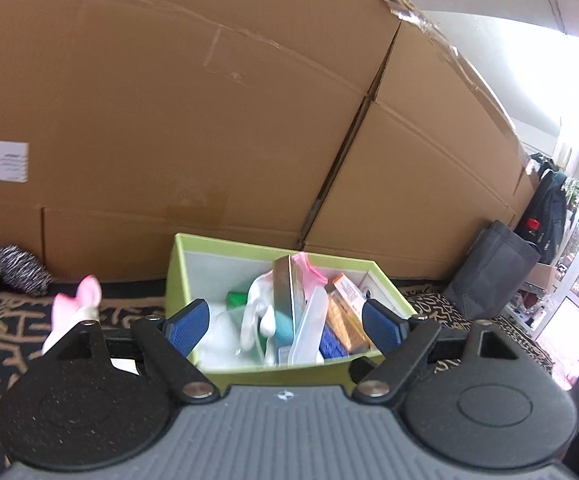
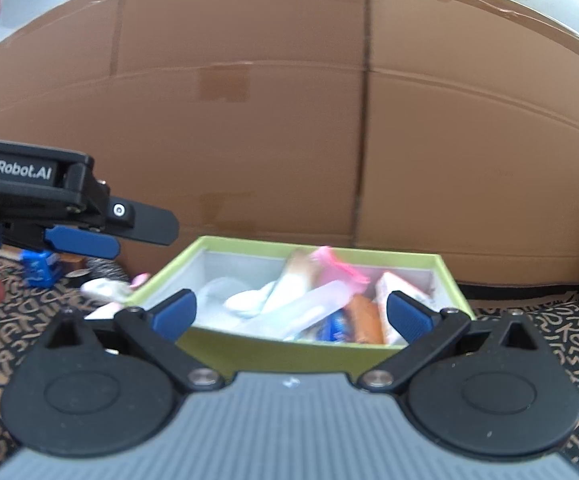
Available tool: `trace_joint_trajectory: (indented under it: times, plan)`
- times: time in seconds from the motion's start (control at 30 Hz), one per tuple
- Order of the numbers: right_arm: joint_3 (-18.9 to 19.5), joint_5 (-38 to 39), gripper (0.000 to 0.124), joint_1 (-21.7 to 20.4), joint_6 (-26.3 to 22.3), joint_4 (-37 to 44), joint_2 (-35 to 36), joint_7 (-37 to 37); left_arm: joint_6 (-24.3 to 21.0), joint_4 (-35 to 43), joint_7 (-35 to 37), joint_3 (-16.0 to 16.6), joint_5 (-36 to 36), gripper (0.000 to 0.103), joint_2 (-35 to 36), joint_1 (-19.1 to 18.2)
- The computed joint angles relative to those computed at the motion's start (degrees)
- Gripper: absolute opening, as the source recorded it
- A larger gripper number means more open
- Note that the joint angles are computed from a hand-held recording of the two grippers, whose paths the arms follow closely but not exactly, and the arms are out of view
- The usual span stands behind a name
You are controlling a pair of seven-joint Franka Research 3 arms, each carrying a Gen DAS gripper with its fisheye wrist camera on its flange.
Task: Organize objects
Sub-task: 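Withdraw both tools from the lime-green box back to the pile, then grasp the white pink-cuffed glove with the right tool while the left tool grasps the blue cube box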
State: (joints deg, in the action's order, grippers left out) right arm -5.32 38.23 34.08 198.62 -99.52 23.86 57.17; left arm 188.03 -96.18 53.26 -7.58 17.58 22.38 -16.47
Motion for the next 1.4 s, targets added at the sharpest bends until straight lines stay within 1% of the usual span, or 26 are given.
trace_joint_trajectory:
  times: [0.03, 0.07, 0.1, 0.17, 0.2, 0.23, 0.3, 0.37, 0.43, 0.47, 0.57, 0.63, 0.7, 0.73, 0.8, 0.93, 0.97, 1.03, 1.13, 1.17, 1.23, 1.3, 1.33, 1.37, 1.4]
  plan:
    - [0.55, -0.28, 0.103, 0.09, 0.14, -0.56, -0.37, -0.03, 1.55, -2.49, -0.28, -0.69, -0.07, 0.087, -1.34, 0.92]
    - [1.88, -1.13, 0.103, -0.51, 0.52, -1.65, -0.99, 0.23, 3.26, -4.88, -0.65, -1.47, -0.19, 0.087, -2.60, 1.92]
    - [3.08, -1.98, 0.103, -1.02, 0.65, -2.59, -1.47, 0.45, 5.31, -7.57, -1.13, -1.33, -0.55, 0.087, -3.95, 2.17]
    - [4.88, -3.46, 0.103, -1.59, 0.59, -4.32, -2.41, 0.77, 7.98, -12.27, -1.11, 1.21, -2.65, 0.087, -6.56, 0.29]
    - [4.88, -3.51, 0.103, -0.98, 0.10, -4.74, -2.58, 0.60, 9.12, -14.14, -1.00, 1.07, -2.93, 0.087, -7.50, 0.72]
    - [4.62, -3.44, 0.103, -0.15, -0.38, -5.43, -2.96, 0.31, 10.01, -16.24, -0.06, 2.04, -4.15, 0.087, -8.63, -0.04]
    - [4.07, -3.49, 0.103, 1.62, -0.89, -5.87, -2.82, -0.13, 11.23, -20.69, 6.19, 7.16, -11.50, 0.087, -11.09, -5.60]
    - [4.42, -4.08, 0.103, 2.39, -1.92, -6.08, -2.62, 0.00, 12.04, -24.39, 12.59, 10.28, -18.53, 0.087, -13.01, -9.33]
    - [5.59, -5.25, 0.103, 2.17, -3.36, -6.08, -2.31, 1.26, 12.00, -27.42, 17.19, 11.59, -24.08, 0.087, -14.69, -10.87]
    - [6.69, -6.23, 0.103, 1.48, -4.22, -6.07, -2.17, 2.23, 12.09, -29.15, 18.54, 11.69, -26.06, 0.087, -15.84, -10.84]
    - [8.73, -8.70, 0.103, 0.53, -6.29, -6.25, -1.83, 4.68, 12.21, -32.50, 20.10, 10.95, -30.20, 0.087, -17.68, -9.15]
    - [6.35, -9.82, 0.103, 2.88, -8.77, -4.13, -0.56, 6.45, 12.31, -33.64, 25.16, 11.24, -36.93, 0.087, -18.25, -9.66]
    - [5.02, -11.32, 0.103, 4.13, -10.62, -2.57, 0.28, 8.03, 11.93, -33.63, 31.55, 11.76, -44.52, 0.087, -18.28, -10.41]
    - [3.16, -12.15, 0.103, 5.74, -11.65, -1.21, 1.06, 9.14, 11.64, -33.35, 34.14, 11.93, -47.76, 0.087, -18.16, -10.55]
    - [-0.06, -14.14, 0.103, 8.37, -13.35, 2.00, 3.05, 11.32, 11.21, -33.41, 34.93, 11.37, -49.59, 0.087, -18.04, -8.95]
    - [-4.20, -18.12, 0.103, 11.37, -16.54, 9.77, 7.99, 15.73, 10.73, -33.38, 33.57, 9.22, -49.38, 0.087, -17.74, -4.54]
    - [-4.79, -19.15, 0.103, 11.56, -17.61, 12.49, 9.71, 16.72, 10.56, -32.76, 35.22, 9.17, -50.94, 0.087, -17.40, -4.35]
    - [-7.40, -21.44, 0.103, 12.87, -20.48, 18.46, 13.53, 19.58, 10.06, -31.26, 37.96, 8.99, -52.68, 0.087, -16.51, -3.55]
    - [-12.28, -25.09, 0.103, 14.65, -26.52, 29.11, 20.40, 25.36, 9.37, -27.95, 41.36, 10.73, -54.78, 0.087, -14.40, -4.37]
    - [-13.20, -26.26, 0.103, 14.61, -28.53, 32.76, 22.70, 26.90, 8.92, -26.14, 43.57, 13.33, -56.85, 0.087, -13.26, -6.76]
    - [-15.14, -28.56, 0.103, 14.41, -32.67, 39.98, 27.16, 30.41, 7.20, -21.57, 49.35, 22.04, -64.00, 0.087, -10.30, -14.92]
    - [-15.95, -30.44, 0.103, 13.46, -36.26, 46.66, 31.16, 33.31, 5.48, -18.09, 48.51, 27.63, -63.92, 0.087, -7.29, -18.72]
    - [-16.20, -31.33, 0.103, 12.84, -38.13, 50.10, 33.16, 34.72, 4.12, -16.06, 48.26, 32.58, -65.06, 0.087, -5.26, -22.57]
    - [-16.20, -32.13, 0.099, 12.13, -39.90, 53.28, 34.93, 35.86, 2.53, -14.09, 46.98, 37.58, -65.57, 0.087, -2.97, -26.22]
    - [-15.95, -32.81, 0.097, 11.39, -41.23, 55.88, 36.36, 36.79, 0.85, -12.08, 45.17, 41.39, -65.39, 0.087, -0.58, -28.53]
